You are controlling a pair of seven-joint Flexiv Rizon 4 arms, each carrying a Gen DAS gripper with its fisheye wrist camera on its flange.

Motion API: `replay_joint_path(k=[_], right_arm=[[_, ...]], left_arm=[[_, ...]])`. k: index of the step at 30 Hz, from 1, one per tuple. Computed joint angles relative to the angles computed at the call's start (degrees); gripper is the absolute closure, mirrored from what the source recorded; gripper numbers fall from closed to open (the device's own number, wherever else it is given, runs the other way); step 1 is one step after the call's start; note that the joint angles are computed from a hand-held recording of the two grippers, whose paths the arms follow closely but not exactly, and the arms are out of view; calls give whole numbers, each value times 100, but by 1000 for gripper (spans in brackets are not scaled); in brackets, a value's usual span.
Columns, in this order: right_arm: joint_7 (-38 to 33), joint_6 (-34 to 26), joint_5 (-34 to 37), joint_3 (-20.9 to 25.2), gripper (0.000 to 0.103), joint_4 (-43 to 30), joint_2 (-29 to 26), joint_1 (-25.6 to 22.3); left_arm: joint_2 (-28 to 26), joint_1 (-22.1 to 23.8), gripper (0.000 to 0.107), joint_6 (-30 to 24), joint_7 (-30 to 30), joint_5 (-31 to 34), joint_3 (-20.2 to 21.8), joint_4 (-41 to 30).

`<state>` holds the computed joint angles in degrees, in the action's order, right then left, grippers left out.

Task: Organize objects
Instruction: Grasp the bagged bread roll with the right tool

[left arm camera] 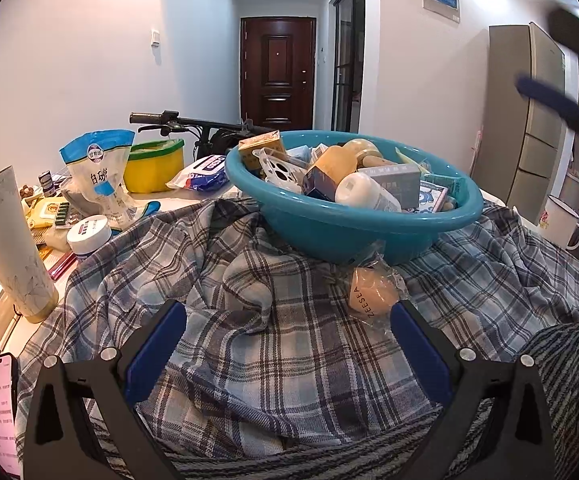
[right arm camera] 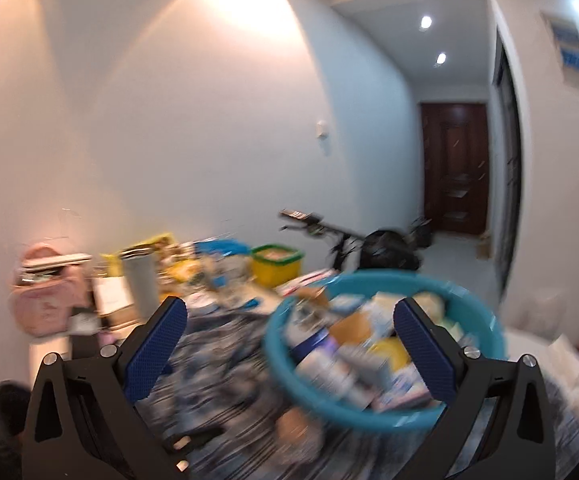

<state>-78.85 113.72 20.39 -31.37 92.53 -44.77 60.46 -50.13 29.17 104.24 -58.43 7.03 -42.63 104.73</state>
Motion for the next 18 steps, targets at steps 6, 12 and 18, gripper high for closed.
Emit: replay_joint_path(k=[6,12,18], right_arm=[[113,-200,-363,1149,0,102,-177,-840],[527,-1121,-1072,1458,0,-132,-226,-1238],[941,-2258,-1778,1840,0,-468,-318,-1640]], left_arm=[[2,28,4,-2,-134,-58,10,-7],[25,20,4,-107,-146,-135,29,-21],[59,-62,4,-129,-205,-232,130,-48]])
